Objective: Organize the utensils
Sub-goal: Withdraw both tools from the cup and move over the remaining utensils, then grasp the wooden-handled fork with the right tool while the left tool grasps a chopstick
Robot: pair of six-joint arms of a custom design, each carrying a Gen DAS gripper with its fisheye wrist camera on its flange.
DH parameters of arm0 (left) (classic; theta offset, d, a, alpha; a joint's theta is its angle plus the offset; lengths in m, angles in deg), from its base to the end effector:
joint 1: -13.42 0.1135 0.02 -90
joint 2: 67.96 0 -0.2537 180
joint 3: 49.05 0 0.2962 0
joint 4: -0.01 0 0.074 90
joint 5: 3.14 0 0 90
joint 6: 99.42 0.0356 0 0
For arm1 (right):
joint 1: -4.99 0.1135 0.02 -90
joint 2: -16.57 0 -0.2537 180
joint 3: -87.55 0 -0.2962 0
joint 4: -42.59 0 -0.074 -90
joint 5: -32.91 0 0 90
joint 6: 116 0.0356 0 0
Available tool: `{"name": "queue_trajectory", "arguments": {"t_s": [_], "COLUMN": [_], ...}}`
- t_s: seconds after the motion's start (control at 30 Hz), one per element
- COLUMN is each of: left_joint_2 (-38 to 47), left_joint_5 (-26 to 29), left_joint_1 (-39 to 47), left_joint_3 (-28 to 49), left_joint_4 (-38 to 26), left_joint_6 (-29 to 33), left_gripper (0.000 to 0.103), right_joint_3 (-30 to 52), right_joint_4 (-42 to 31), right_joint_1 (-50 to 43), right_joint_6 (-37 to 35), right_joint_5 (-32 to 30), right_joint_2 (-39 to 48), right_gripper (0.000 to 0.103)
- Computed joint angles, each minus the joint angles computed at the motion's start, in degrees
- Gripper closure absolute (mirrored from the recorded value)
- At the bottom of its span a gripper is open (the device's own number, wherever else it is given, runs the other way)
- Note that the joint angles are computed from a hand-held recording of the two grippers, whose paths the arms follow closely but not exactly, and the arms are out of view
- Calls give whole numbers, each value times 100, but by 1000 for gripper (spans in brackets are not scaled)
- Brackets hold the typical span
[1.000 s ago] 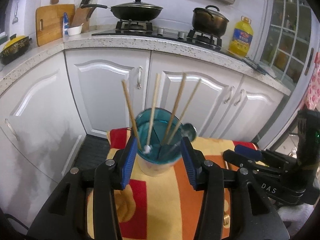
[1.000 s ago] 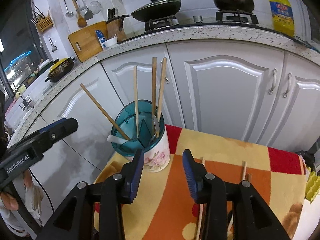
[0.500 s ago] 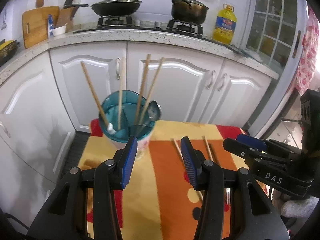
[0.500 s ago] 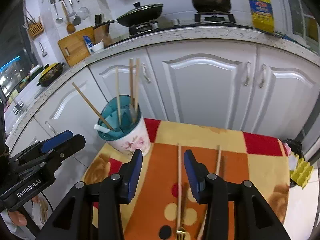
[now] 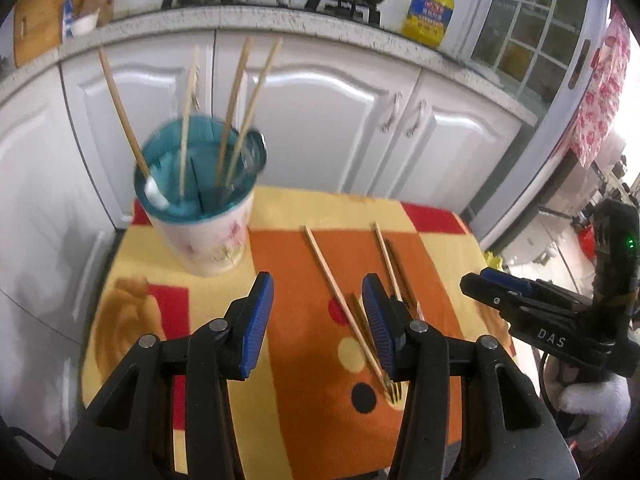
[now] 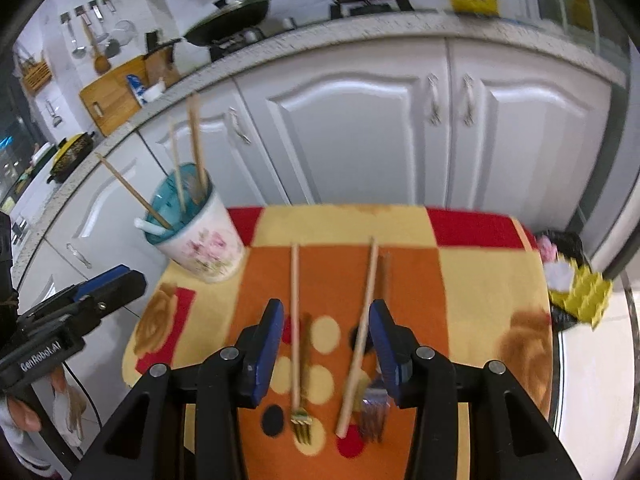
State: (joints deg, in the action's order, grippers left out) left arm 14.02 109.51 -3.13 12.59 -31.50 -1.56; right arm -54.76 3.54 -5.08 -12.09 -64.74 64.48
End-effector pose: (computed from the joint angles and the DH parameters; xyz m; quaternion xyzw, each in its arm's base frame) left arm 0.3108 -0.1067 0.1777 0.2586 0.8922 -0.2093 0.3055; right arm 0.2103 -0.0325 0.1664 0.1716 0.9198 0.0741 0.3449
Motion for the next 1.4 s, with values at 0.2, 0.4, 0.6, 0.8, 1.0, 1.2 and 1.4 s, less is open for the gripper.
{"name": "queue_trajectory", "arguments": {"t_s": [0.2, 0.4, 0.6, 0.8, 1.0, 1.2, 1.4], "left_joint_2": [479, 948, 1198, 1736, 2229, 2806, 3184], "left_joint_5": [45, -57, 64, 433, 427, 169, -68], "left_joint_1": [-40, -94, -139, -268, -672, -1042, -1275], "left_joint_3": [-4, 29, 149, 654, 1194, 1714, 2025], "left_joint_4": [-40, -34, -104, -392, -579, -727, -820], "left_joint_6": [111, 118, 233, 243, 216, 141, 188], "left_gripper": [58, 58, 58, 60, 70, 77, 77], "right_joint_3": [-394, -458, -107, 547, 1356, 1552, 1426], "right_joint_4": [272, 723, 1315, 1528, 1638, 1822, 1735], "right_joint_1": [-528, -579, -350, -663, -861, -1094, -1376], "right_joint_6": [-180, -304, -196, -404, -669, -867, -1075], "right_joint_5": [-472, -989, -830, -670, -676, -856, -786], "right_joint_2": [459, 1215, 2188, 3234, 4435, 4837, 4653], "right_gripper": [61, 69, 74, 77, 82, 94, 93]}}
